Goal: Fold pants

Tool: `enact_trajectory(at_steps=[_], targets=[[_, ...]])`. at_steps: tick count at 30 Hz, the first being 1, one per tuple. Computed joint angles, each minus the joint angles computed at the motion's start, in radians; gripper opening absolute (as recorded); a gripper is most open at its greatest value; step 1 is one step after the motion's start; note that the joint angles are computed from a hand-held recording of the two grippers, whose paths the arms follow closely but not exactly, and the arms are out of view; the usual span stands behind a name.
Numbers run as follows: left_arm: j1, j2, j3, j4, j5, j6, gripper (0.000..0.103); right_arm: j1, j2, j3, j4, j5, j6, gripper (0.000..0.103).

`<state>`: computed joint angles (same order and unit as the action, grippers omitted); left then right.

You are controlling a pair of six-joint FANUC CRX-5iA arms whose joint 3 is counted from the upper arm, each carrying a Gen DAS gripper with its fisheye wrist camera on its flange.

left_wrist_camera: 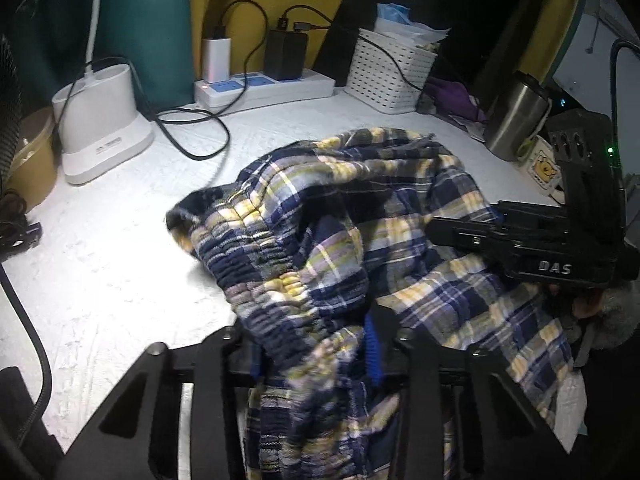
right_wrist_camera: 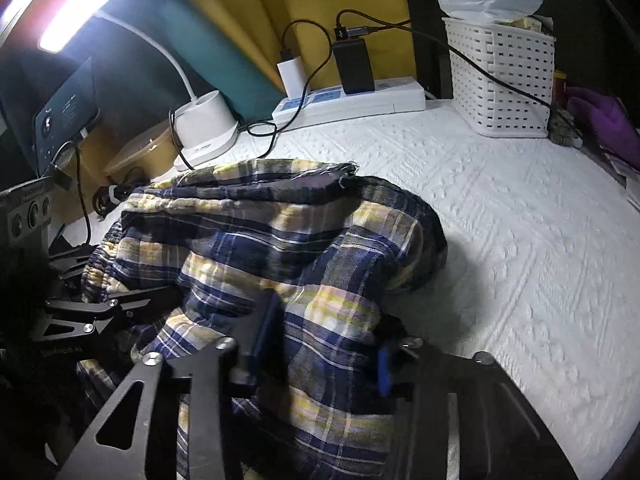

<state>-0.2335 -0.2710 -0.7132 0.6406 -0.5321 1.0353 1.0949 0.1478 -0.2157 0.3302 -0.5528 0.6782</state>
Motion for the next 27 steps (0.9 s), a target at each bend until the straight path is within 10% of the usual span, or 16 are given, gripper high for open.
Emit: enact_trajectory(at_steps=[27], targets=[[-0.057, -0.333, 0.01, -0.247, -0.028, 0.211, 0.026, 0.178, -0.237, -0.229, 0.653, -0.095, -0.565, 0.021]])
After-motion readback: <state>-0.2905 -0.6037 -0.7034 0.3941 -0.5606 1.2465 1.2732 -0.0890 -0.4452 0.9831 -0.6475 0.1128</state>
